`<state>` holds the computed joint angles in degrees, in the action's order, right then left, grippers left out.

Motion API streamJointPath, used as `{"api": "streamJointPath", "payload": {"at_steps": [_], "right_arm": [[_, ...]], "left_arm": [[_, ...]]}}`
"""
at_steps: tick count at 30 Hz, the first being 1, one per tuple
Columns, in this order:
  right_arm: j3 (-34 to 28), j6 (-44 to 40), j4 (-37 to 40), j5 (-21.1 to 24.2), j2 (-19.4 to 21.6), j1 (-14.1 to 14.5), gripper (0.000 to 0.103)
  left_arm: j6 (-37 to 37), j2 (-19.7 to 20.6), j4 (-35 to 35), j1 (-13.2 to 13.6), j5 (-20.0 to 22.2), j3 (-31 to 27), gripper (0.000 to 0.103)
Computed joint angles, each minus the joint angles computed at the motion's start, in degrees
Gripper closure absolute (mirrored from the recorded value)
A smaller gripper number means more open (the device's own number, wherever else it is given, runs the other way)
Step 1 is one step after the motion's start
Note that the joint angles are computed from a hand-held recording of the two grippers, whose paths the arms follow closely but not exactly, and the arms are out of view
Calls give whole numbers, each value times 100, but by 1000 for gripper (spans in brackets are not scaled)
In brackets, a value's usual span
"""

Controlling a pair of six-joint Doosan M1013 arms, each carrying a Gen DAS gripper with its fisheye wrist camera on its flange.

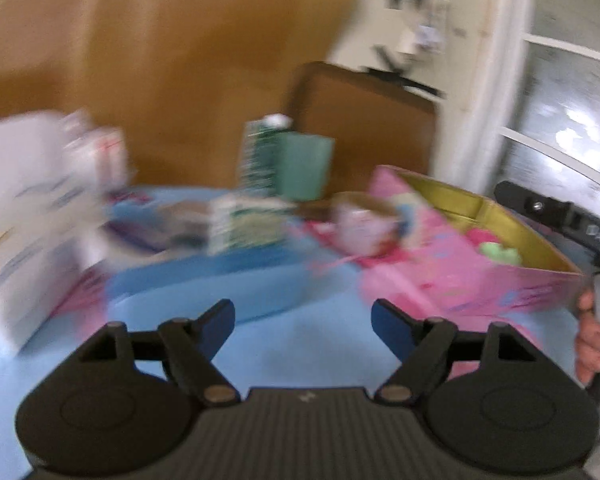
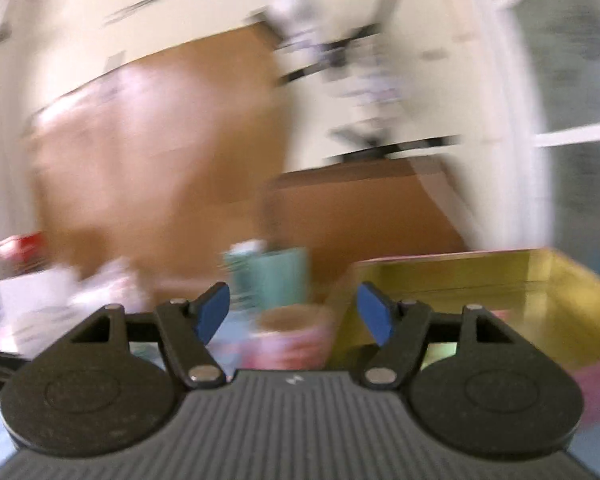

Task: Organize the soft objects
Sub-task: 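Grasp the Virioy tissue pack with the right tool, then set the Virioy tissue pack down on the tablecloth and open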

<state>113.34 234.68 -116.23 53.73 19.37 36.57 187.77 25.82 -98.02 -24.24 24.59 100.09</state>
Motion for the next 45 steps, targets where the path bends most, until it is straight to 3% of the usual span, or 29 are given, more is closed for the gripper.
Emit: {"api": "streamJointPath", "payload": {"at_steps": [3, 5, 8, 12, 13, 14, 16, 22, 25, 27, 30, 33, 36, 39, 42, 45], "right_arm": [[-432, -109, -248, -1174, 139, -139, 25], [-767, -196, -297, -1777, 306, -231, 16], [-1334, -990, 367, -2146, 628, -271, 13], [-1996, -2132, 1748, -2796, 957, -457, 12], [-2089, -2421, 2059, -2862, 1011, -474, 13], [-2176, -2684, 2322, -2927, 1069, -492, 21], [-2195, -2883, 2467, -2907, 1105, -482, 48], [-1596, -1536, 1626, -1892, 835, -395, 48], [-1071, -738, 1208, -1884, 555, -378, 48], [-682, 40, 530, -1861, 383, -313, 48], [-246, 350, -361, -1736, 227, -125, 45], [-58, 135, -887, -2024, 157, 11, 38], [15, 367, -1517, -2734, 108, 45, 18], [75, 636, -2077, -2733, 110, 95, 12], [158, 1371, -2608, -2721, 71, 42, 10], [259, 2332, -3044, -2416, 73, -18, 10]], "left_arm": [[-11, 50, -253, 99, -137, 75, 26], [-202, 87, -333, 199, 110, 60, 26], [624, 63, -1183, 208, 259, 175, 26], [1059, 34, -1311, 125, 65, 198, 25], [1142, 28, -1336, 124, 82, 215, 25], [1285, 19, -1439, 125, 121, 244, 24], [1361, 26, -1519, 130, 148, 243, 22], [968, 35, -1325, 125, -11, 196, 11], [441, 64, -933, 125, -125, 117, 9], [-250, 100, -426, 136, -208, 22, 4], [-1639, 187, 613, 201, -153, -154, 4], [-1682, 220, 550, 258, 33, -173, 3], [-1632, 213, 591, 221, -79, -167, 3], [-1641, 220, 650, 198, -163, -188, 2], [-1606, 219, 666, 167, -251, -197, 0], [-1523, 210, 668, 127, -382, -186, 0]]}}
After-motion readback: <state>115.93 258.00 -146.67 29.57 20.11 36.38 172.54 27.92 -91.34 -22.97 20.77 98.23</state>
